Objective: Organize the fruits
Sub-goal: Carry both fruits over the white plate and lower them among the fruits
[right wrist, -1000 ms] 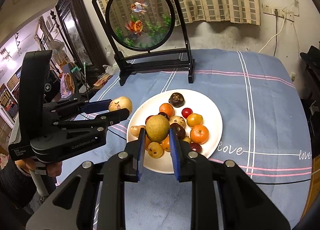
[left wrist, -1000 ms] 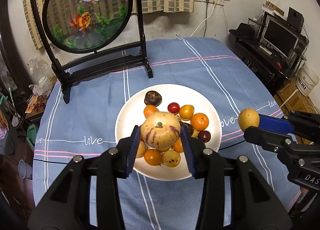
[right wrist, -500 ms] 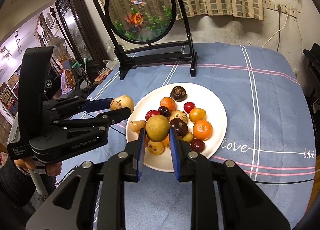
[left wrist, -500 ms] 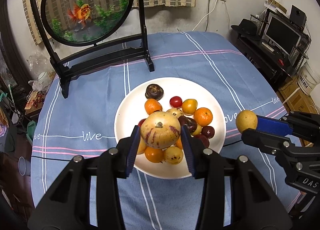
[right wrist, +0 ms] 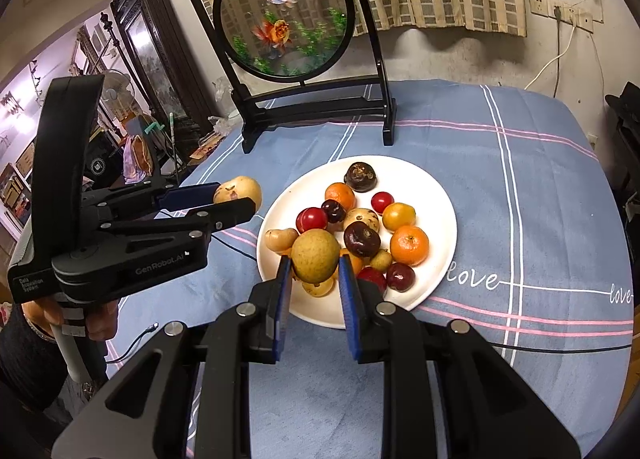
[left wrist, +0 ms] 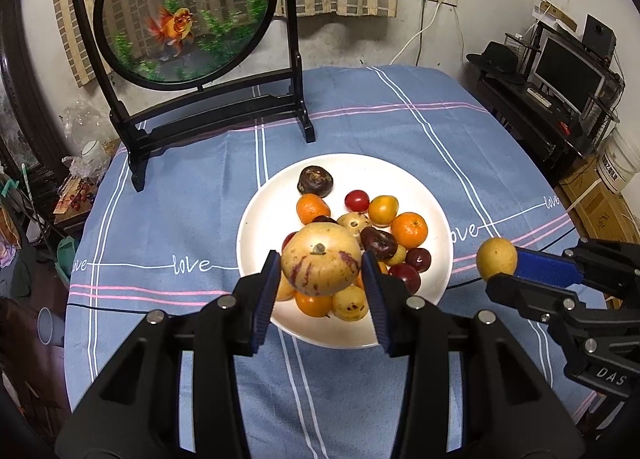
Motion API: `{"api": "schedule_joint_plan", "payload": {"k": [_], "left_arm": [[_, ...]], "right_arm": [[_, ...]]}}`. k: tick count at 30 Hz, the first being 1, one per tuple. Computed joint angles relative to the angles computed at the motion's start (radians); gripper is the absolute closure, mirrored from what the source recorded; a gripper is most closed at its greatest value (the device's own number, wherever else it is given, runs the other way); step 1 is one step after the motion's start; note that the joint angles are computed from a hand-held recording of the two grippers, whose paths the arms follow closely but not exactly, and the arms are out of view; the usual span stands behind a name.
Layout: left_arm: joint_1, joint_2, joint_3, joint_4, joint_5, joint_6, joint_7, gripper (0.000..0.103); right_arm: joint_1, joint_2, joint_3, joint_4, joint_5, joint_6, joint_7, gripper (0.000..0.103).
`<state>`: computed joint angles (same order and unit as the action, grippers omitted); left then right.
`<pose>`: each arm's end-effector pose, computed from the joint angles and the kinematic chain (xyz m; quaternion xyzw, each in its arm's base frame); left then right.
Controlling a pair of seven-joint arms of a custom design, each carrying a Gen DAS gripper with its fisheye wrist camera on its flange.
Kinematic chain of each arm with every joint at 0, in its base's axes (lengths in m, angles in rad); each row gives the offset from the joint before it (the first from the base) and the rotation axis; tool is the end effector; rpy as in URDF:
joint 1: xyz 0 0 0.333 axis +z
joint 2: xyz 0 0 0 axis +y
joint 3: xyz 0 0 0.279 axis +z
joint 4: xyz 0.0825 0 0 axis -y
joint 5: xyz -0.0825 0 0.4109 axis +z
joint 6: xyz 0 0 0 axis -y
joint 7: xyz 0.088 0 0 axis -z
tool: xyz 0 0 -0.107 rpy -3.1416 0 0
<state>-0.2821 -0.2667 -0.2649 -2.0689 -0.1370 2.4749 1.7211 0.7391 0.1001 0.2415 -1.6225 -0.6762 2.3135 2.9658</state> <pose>0.4747 -0.3024 0.5755 -0.4267 0.8431 -0.2847 0.1612 0.3837 0.5388 0.5877 -0.6115 0.6824 -0.1569 0.3684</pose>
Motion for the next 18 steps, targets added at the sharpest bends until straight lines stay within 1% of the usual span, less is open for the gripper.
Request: {"api": "schedule_joint_plan", "payload": {"k": [3,7,10,14,18], "left_arm": [[0.000,-0.012,0.002,-0.013,-0.004,0.008,-0.001,0.061],[0.019,-0.005,0.002,-0.011,0.019,0.008,-0.036,0.061],[0.032,0.015,0.006,0.007,0.033,-0.003,-0.058,0.061],[0.030,0.051,0.007,0.047,0.035,-0.011,-0.060,0.061],[0.025,0.106,-0.008,0.099,0.081,-0.010,-0.075,0.061]], "right_arm": [[0.005,0.008,0.000,0.013,-0.013,-0.021,0.013,0.079],[0.030,0.041,-0.003,0.078,-0.058,-0.134,0.017,0.079],[0.026,0.038,-0.012,0.075,-0.054,-0.127,0.010,0.079],[0.013,0.055,-0.022,0.086,-0.037,-0.099,-0.012,0.079],[0.002,0.089,-0.036,0.111,-0.005,-0.068,-0.042,0.079]]}}
